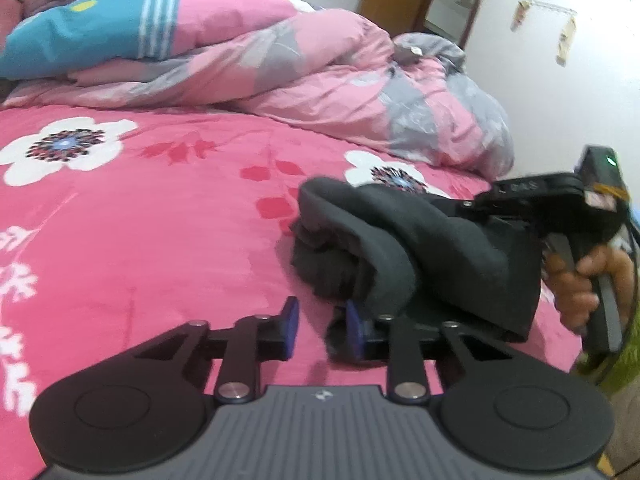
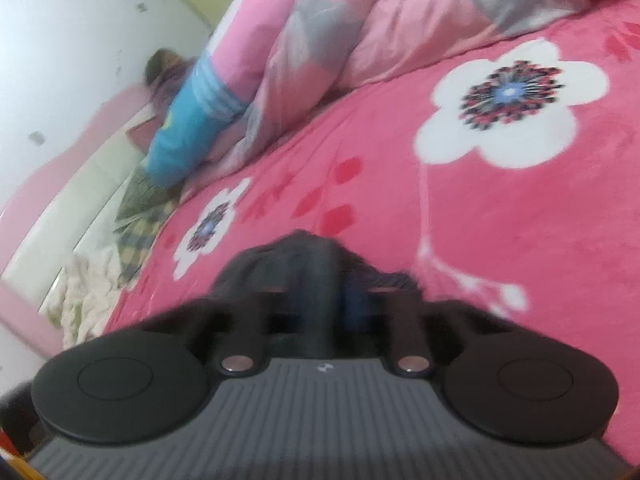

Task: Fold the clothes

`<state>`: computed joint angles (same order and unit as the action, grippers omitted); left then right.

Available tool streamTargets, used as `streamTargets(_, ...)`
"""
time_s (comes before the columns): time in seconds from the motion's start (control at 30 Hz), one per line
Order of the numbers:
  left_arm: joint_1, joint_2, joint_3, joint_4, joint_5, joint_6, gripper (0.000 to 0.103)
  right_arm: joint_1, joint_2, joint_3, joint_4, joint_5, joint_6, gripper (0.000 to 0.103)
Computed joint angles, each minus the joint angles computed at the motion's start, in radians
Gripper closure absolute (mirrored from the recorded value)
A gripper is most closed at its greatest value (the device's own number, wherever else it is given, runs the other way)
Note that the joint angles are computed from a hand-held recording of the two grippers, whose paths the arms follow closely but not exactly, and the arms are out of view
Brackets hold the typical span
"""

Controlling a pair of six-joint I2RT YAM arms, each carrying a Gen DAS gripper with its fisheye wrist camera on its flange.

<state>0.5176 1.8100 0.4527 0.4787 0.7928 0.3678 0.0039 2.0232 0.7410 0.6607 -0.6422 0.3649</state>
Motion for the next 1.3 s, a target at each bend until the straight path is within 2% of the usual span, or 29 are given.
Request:
streamTargets(0.1, 0.053, -0.017, 0.017, -0.053, 0.040, -0.008, 0.083, 0.043, -0.084, -0.124, 0.115, 0.002, -0.039, 0.100)
streamTargets(0.27, 0.125, -0.055, 0.036, -0.130, 0.107, -0.013, 0.083, 0.150, -0.202, -0.273, 0.138, 0.015, -0.150, 0.101)
streamTargets(0.43, 0.164, -0.101, 0.027, -0.195, 0.151, 0.036, 0.082, 0.338, -0.176, -0.361, 0.183, 0.128, -0.261, 0.101)
streamTargets(0.63, 0.134, -0.090, 0.010, -0.228, 0.113, 0.102, 0.077, 0.549, -0.130, -0.426, 0.221, 0.358, -0.343, 0.097)
streamTargets(0.67, 0.133, -0.087, 0.006, -0.221, 0.107, 0.102, 0.077, 0.548, -0.174, -0.452, 0.214, 0.358, -0.353, 0.095)
streamTargets(0.73, 0.133, -0.080, 0.001, -0.215, 0.099, 0.108, 0.076, 0.538, -0.277, -0.502, 0.186, 0.350, -0.374, 0.081)
streamTargets(0.87, 0.152, -0.075, -0.001, -0.232, 0.098, 0.146, 0.070, 0.373, -0.464, -0.575, 0.173, 0.231, -0.375, 0.074)
streamTargets(0.97, 0.160, -0.078, -0.006, -0.251, 0.095, 0.171, 0.066, 0.255, -0.502, -0.551, 0.155, 0.164, -0.334, 0.068)
streamTargets(1.07, 0.154, -0.082, -0.026, -0.231, 0.072, 0.180, 0.060, 0.248, -0.454, -0.463, 0.126, 0.178, -0.287, 0.057)
streamTargets(1.1, 0.149, -0.081, -0.035, -0.214, 0.063, 0.178, 0.060, 0.261, -0.436, -0.423, 0.104, 0.180, -0.273, 0.051)
streamTargets(1.2, 0.146, -0.063, -0.052, -0.183, 0.051, 0.187, 0.059, 0.328, -0.351, -0.252, -0.016, 0.200, -0.280, 0.037)
streamTargets(1.23, 0.144, -0.057, -0.057, -0.172, 0.047, 0.190, 0.059, 0.354, -0.311, -0.188, -0.060, 0.209, -0.301, 0.029)
streamTargets(1.3, 0.145, -0.048, -0.068, -0.155, 0.043, 0.199, 0.059, 0.399, -0.230, -0.050, -0.159, 0.222, -0.348, 0.022)
